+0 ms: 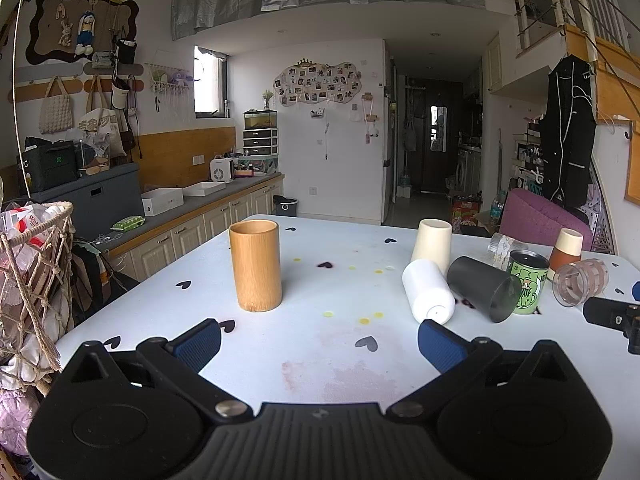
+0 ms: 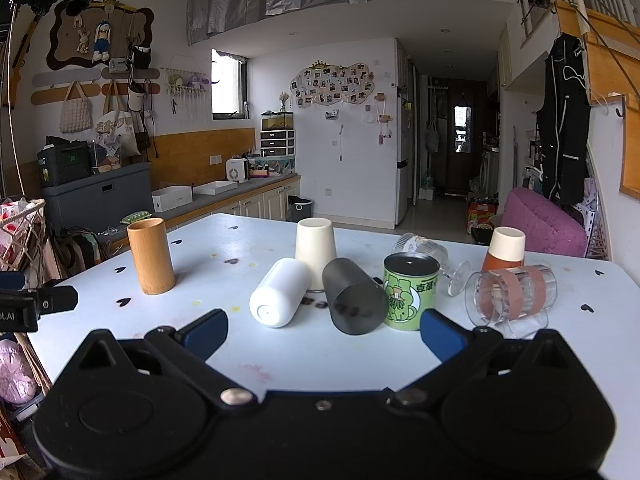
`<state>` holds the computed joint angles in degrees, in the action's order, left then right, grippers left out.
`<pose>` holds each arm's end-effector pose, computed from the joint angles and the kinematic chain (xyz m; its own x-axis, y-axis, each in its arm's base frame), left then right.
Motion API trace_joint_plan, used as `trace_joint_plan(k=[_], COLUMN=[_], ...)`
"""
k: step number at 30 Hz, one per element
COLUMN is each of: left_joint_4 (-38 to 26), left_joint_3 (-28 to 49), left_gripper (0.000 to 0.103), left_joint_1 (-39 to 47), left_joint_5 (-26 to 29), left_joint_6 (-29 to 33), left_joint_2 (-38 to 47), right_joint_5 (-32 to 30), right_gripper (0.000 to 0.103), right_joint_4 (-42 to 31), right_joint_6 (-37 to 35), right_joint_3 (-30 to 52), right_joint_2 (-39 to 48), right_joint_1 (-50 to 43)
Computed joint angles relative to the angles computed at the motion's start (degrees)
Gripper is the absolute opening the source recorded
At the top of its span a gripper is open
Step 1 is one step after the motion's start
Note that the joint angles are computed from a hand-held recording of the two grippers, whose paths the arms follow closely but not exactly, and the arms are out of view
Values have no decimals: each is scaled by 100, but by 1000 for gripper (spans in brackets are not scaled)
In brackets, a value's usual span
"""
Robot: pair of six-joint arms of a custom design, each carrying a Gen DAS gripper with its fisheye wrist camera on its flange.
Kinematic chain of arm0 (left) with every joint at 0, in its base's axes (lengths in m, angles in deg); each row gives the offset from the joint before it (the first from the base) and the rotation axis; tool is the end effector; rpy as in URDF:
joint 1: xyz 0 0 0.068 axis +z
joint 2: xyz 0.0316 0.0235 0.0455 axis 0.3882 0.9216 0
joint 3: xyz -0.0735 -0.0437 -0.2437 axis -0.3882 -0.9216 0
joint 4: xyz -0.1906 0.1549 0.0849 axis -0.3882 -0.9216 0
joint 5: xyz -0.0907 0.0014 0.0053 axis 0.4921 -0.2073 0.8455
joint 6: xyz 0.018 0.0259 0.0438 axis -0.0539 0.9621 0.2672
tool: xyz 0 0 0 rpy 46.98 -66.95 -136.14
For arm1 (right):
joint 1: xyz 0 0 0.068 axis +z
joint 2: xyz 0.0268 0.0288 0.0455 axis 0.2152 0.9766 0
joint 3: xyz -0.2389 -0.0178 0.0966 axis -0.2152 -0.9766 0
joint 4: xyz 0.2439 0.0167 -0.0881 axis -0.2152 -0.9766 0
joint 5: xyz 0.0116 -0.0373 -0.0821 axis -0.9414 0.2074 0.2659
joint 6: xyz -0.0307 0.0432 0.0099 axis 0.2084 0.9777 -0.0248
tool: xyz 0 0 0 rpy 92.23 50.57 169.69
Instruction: Flip cup upright
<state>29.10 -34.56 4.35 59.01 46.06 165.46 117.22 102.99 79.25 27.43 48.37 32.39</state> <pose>0.2858 -0.0950 0.1584 -0.3728 0.1267 -0.9192 0.3033 0.9529 0.0084 0.2163 0.0604 0.1413 -0.3366 0.0913 -0.9372 0.1970 0.9801 0.0247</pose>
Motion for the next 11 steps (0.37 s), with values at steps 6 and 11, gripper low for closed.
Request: trace_joint_plan(k=[6, 11], left_joint_4=[-10, -11], left_joint_3=[7, 5], left_gripper=[103, 103], left_joint_1=[-1, -3], left_joint_5=[0, -6], left_joint_6=[-4, 2], left_joint_2=[-1, -5], right_joint_5=[2, 1], right_gripper=[103, 103], right_joint_4=[-14, -22], right_joint_6=[0, 5], right_joint_3=[-5, 2], right_joint_2=[-14, -12], right_joint_1=[0, 2])
